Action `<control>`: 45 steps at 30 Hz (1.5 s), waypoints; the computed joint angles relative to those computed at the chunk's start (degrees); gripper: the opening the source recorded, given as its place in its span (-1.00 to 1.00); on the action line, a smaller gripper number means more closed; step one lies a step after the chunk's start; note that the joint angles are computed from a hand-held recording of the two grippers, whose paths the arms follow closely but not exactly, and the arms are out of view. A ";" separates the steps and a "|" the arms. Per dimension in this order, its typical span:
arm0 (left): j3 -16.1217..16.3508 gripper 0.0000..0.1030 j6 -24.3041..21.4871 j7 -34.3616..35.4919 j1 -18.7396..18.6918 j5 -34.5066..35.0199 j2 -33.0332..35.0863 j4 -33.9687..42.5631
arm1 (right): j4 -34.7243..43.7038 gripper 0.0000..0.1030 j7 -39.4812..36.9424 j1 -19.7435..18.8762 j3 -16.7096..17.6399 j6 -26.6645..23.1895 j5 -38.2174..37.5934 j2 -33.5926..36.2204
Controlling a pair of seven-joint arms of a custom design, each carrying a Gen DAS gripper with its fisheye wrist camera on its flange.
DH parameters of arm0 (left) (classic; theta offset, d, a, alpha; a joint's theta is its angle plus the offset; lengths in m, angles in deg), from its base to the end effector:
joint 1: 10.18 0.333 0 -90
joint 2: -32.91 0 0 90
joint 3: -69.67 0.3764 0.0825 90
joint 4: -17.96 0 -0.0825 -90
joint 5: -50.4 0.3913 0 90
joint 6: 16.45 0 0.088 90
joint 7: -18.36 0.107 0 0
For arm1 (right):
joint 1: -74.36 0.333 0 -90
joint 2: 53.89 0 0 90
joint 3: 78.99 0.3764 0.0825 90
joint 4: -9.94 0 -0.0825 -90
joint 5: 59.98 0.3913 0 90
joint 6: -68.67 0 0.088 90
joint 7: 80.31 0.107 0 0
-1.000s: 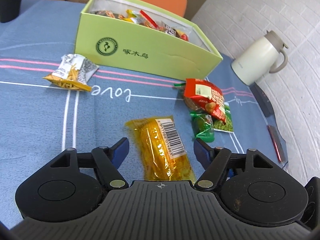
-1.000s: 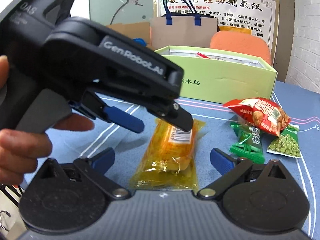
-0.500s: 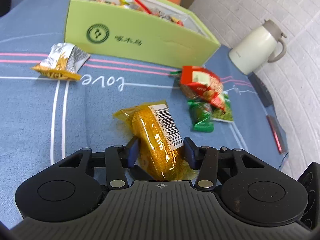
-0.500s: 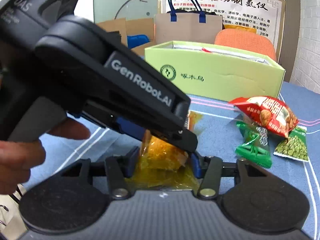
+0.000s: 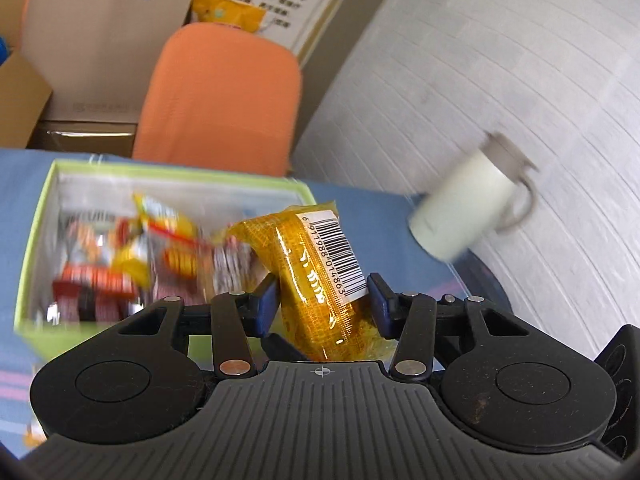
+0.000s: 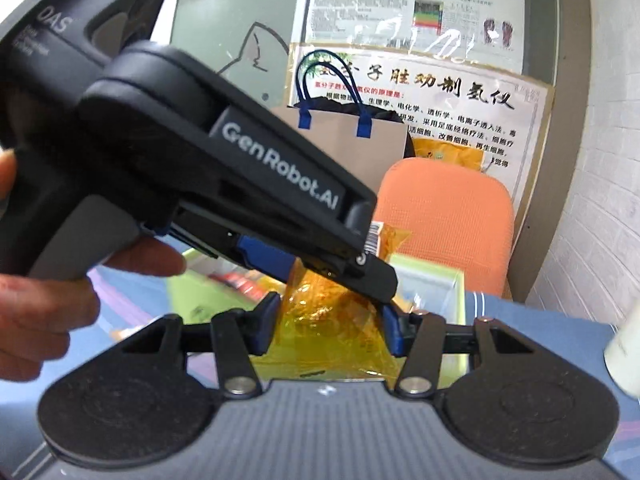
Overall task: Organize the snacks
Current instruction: 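Drop the yellow bar into the green box, opening the left gripper, then move the left gripper toward the silver-yellow chip packet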
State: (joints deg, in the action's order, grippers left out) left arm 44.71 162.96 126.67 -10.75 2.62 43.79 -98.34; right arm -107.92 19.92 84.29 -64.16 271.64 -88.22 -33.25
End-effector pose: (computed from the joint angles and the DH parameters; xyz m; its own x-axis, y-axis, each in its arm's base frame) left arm 0.6053 -0.1977 0.5030 -0.0945 -0.8792 0.4671 -0.7043 -0.2725 -0.6555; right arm 0.5783 0.3075 0.4534 0.6469 -0.7585 0.0785 -0.2851 -0.3360 -0.8977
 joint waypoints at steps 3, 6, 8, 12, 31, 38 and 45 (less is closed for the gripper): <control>8.12 -0.49 -3.38 -11.28 -4.89 11.31 4.26 5.06 | 8.61 0.05 2.15 -7.90 8.04 -6.34 -7.17 6.25; 10.96 -0.51 -5.62 -17.31 -5.90 17.62 7.69 8.64 | 12.76 0.05 -0.70 -10.73 12.29 -10.14 -7.37 10.27; 11.40 -0.51 -6.44 -19.58 -5.64 20.29 9.43 10.02 | 14.71 0.06 -2.56 -12.25 14.72 -11.97 -6.78 12.60; 13.00 -0.16 -3.13 -23.58 -6.52 25.41 10.70 9.32 | 15.19 0.38 -4.90 -9.88 12.97 -11.30 -3.06 13.62; 1.00 0.38 21.90 -38.94 8.47 36.45 -14.73 -29.40 | -12.65 0.81 7.06 1.85 -1.72 9.01 -2.84 -5.94; 16.85 0.31 17.96 -55.44 0.43 52.86 -14.06 -34.59 | -11.31 0.81 16.93 2.47 2.41 3.76 -11.55 -1.94; 15.98 0.31 13.64 -44.46 -0.21 43.93 -11.40 -32.06 | -3.55 0.81 16.28 1.00 8.34 -4.79 -12.97 4.11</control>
